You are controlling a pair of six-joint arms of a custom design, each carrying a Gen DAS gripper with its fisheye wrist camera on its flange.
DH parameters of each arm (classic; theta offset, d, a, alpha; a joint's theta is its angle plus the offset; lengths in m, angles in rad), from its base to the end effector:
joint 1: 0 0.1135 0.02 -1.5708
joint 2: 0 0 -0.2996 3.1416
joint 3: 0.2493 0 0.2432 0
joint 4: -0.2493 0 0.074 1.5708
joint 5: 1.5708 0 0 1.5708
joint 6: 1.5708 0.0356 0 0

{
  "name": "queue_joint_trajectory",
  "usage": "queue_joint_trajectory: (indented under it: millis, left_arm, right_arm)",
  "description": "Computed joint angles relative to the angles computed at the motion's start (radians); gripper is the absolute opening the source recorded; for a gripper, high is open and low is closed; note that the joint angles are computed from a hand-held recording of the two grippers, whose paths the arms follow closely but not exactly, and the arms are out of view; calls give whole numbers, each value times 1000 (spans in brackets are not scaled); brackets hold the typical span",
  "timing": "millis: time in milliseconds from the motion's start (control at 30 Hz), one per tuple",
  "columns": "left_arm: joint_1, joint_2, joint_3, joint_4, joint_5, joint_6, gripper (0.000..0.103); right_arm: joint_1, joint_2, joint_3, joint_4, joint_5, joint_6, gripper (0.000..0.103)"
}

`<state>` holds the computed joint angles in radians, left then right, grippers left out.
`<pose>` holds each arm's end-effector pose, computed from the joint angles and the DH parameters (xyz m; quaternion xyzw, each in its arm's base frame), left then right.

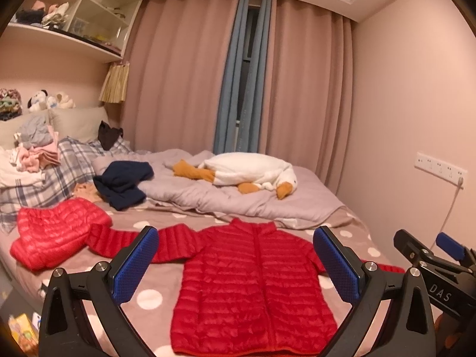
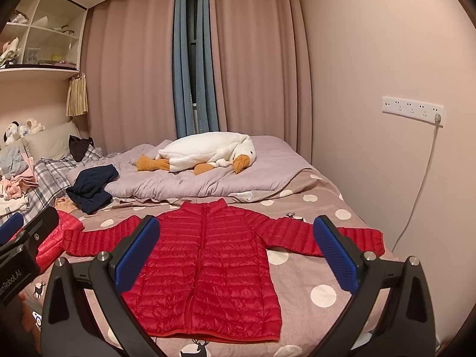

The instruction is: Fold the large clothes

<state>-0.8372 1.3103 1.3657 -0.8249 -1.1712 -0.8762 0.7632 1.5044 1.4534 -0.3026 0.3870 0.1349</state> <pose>0.1837 -0.1548 0.4148 -0.2305 0.7630 0.0877 0.5975 0.2542 0.2246 0.4233 -0.1442 0.7997 0.1014 0.5739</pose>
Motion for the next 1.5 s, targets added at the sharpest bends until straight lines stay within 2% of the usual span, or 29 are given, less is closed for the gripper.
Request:
queue_joint_trajectory:
  millis: [967, 1500]
  left_arm:
    - [-5, 17, 12, 24, -19, 44, 102]
    - [-14, 17, 12, 11, -32, 28, 102]
  right_arm:
    - [5, -14, -22, 27, 1, -7, 103]
    - [10, -21, -33, 35, 10, -3, 103]
